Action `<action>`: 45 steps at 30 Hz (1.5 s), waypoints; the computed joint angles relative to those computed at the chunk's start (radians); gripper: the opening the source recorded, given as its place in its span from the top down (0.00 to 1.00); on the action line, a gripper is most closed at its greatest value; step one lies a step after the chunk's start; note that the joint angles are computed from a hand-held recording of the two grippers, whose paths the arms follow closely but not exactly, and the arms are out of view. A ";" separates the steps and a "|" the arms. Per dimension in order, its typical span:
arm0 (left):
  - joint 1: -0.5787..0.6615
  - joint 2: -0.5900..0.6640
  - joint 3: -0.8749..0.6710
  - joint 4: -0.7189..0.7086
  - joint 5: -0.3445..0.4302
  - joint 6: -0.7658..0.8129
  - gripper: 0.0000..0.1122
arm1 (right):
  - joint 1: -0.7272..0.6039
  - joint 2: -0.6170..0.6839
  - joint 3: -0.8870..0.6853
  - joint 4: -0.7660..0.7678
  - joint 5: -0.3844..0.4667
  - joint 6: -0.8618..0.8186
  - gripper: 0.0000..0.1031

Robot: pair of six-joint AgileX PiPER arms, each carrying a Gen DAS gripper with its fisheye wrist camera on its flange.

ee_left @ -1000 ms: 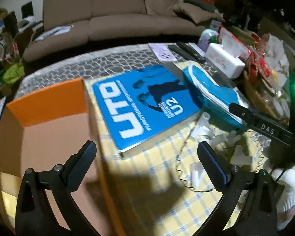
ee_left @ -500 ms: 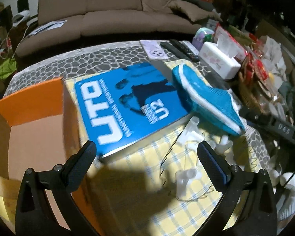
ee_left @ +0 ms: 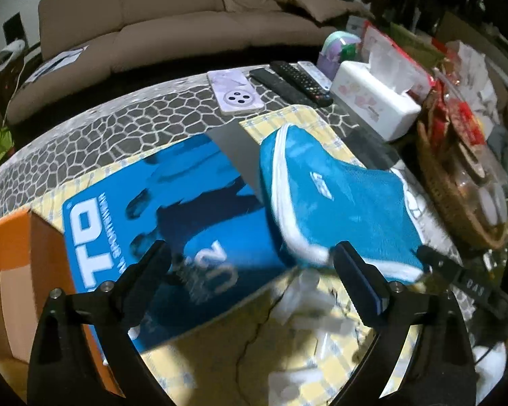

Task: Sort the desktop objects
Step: 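Grasp the blue mesh pouch edge with the right tool and lift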

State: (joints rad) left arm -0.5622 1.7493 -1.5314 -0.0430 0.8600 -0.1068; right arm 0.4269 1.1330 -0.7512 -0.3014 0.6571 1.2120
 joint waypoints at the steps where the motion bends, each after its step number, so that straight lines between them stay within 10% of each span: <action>1: -0.001 0.020 -0.022 -0.010 0.004 -0.002 0.15 | -0.034 -0.007 0.026 0.057 -0.048 -0.046 0.50; 6: -0.003 0.107 -0.112 -0.022 0.050 -0.009 0.15 | -0.151 -0.018 0.096 0.319 -0.172 -0.287 0.51; 9: -0.019 0.130 -0.126 -0.002 0.069 -0.008 0.60 | -0.177 -0.011 0.106 0.387 -0.182 -0.352 0.52; 12: -0.031 0.113 -0.100 -0.010 0.055 0.010 0.73 | -0.182 -0.012 0.111 0.420 -0.194 -0.381 0.64; 25: -0.018 -0.052 -0.028 -0.058 0.014 0.026 0.85 | -0.110 -0.103 0.057 0.231 -0.199 -0.190 0.79; 34: 0.127 -0.306 0.038 -0.182 0.042 0.154 0.85 | 0.182 -0.129 -0.143 -0.167 -0.055 0.179 0.80; 45: 0.790 -0.553 0.077 -0.557 0.324 0.621 0.85 | 0.593 0.144 -0.521 -0.388 0.066 0.322 0.80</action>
State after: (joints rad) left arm 0.2282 1.1959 -1.4541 -0.6005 1.1844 0.5145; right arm 1.0202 1.2773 -1.2724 -0.6899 0.7232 1.5343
